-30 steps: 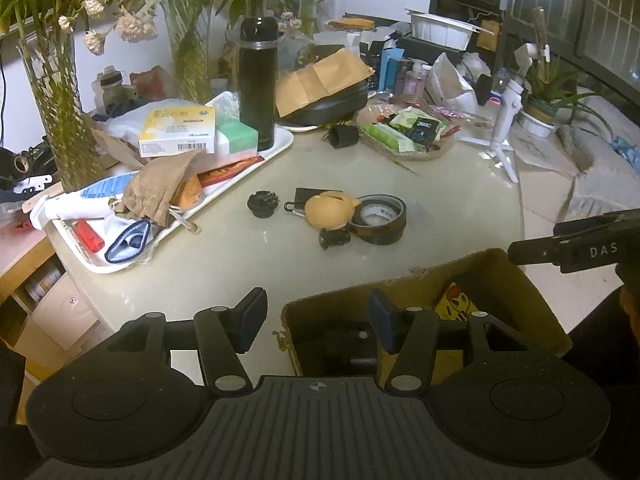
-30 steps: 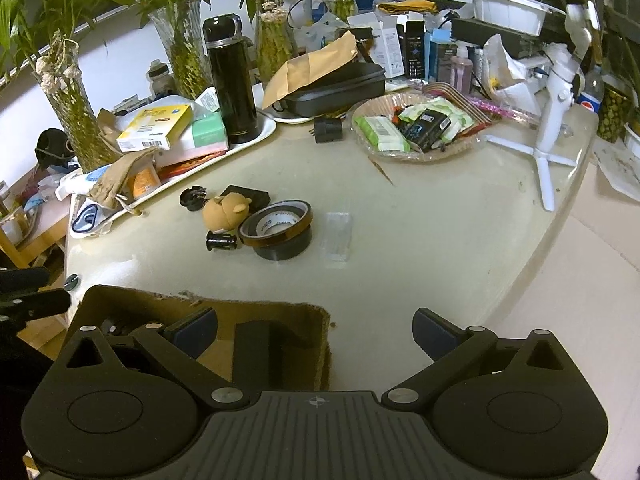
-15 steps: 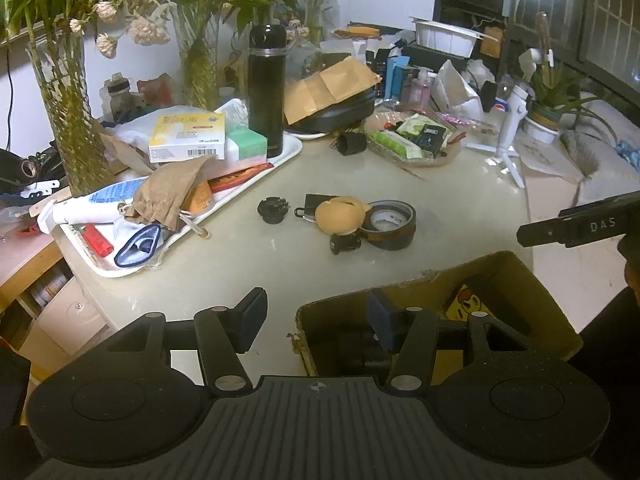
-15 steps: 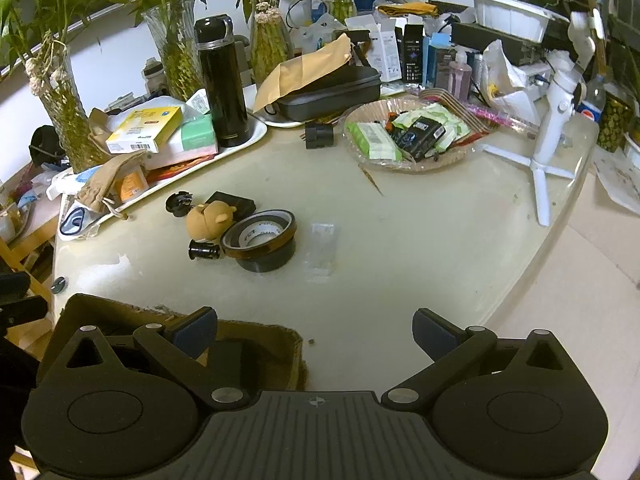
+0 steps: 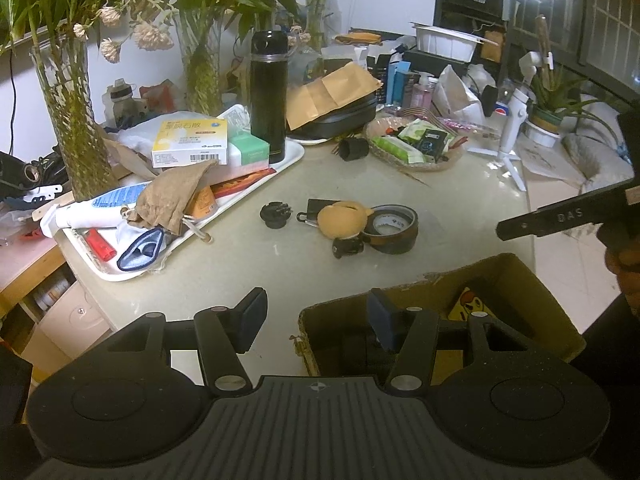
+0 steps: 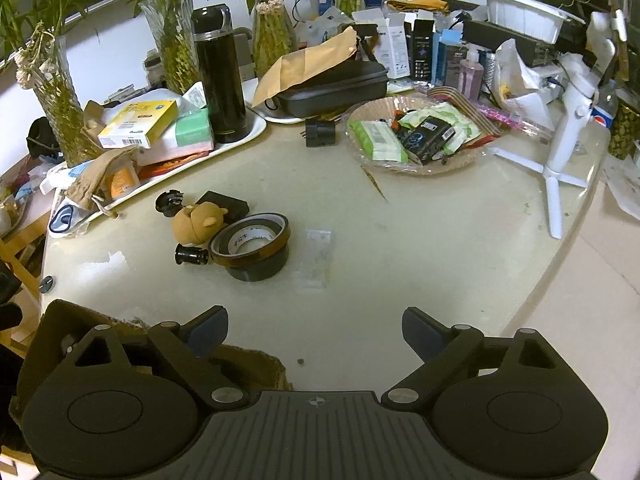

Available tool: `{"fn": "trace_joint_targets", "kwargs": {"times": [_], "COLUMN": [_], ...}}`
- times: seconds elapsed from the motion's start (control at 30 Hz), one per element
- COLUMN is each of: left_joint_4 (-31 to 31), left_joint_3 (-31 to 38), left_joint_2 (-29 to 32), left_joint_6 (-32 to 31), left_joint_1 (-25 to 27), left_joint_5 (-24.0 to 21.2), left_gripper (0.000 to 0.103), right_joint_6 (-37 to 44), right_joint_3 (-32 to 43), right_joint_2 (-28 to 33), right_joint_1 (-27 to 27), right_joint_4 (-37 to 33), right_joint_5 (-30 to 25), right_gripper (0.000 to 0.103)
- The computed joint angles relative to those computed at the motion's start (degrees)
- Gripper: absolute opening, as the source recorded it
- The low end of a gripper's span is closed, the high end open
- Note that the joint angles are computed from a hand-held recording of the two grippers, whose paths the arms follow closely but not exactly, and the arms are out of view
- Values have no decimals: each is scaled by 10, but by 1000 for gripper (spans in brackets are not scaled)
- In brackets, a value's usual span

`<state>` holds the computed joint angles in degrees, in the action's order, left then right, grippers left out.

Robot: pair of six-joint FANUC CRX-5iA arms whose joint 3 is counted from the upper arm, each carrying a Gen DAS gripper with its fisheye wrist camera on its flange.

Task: Organize rigid objects
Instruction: 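Move the right gripper out of the box toward the clear plastic tray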

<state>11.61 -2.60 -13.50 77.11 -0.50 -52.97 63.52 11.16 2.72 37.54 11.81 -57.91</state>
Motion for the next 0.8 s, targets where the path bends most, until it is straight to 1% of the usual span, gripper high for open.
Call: {"fn": "trace_joint_targets", "kwargs": {"times": [0.03, 0.17, 0.47, 0.67, 0.8], "left_joint_4": [-1, -1, -1, 0, 2], "left_joint_3": [0, 0, 4, 4, 3], "left_joint_2": [0, 1, 5, 7, 8], "left_joint_6": [1, 3, 7, 8, 8], "left_joint_1": [0, -1, -3, -1, 0], "left_joint_5": [0, 1, 0, -1, 0], "left_gripper": [54, 54, 54, 54, 54], "right_joint_6": [4, 23, 75, 101, 105], "right_joint_3": [3, 20, 69, 109, 130], "right_joint_2": [3, 22, 71, 110, 132], "right_joint_1": [-2, -9, -24, -32, -37], "right_joint_4": [-4, -17, -50, -66, -73], "right_joint_5": [1, 2, -2, -17, -25], "right_gripper": [93, 85, 74, 67, 63]}}
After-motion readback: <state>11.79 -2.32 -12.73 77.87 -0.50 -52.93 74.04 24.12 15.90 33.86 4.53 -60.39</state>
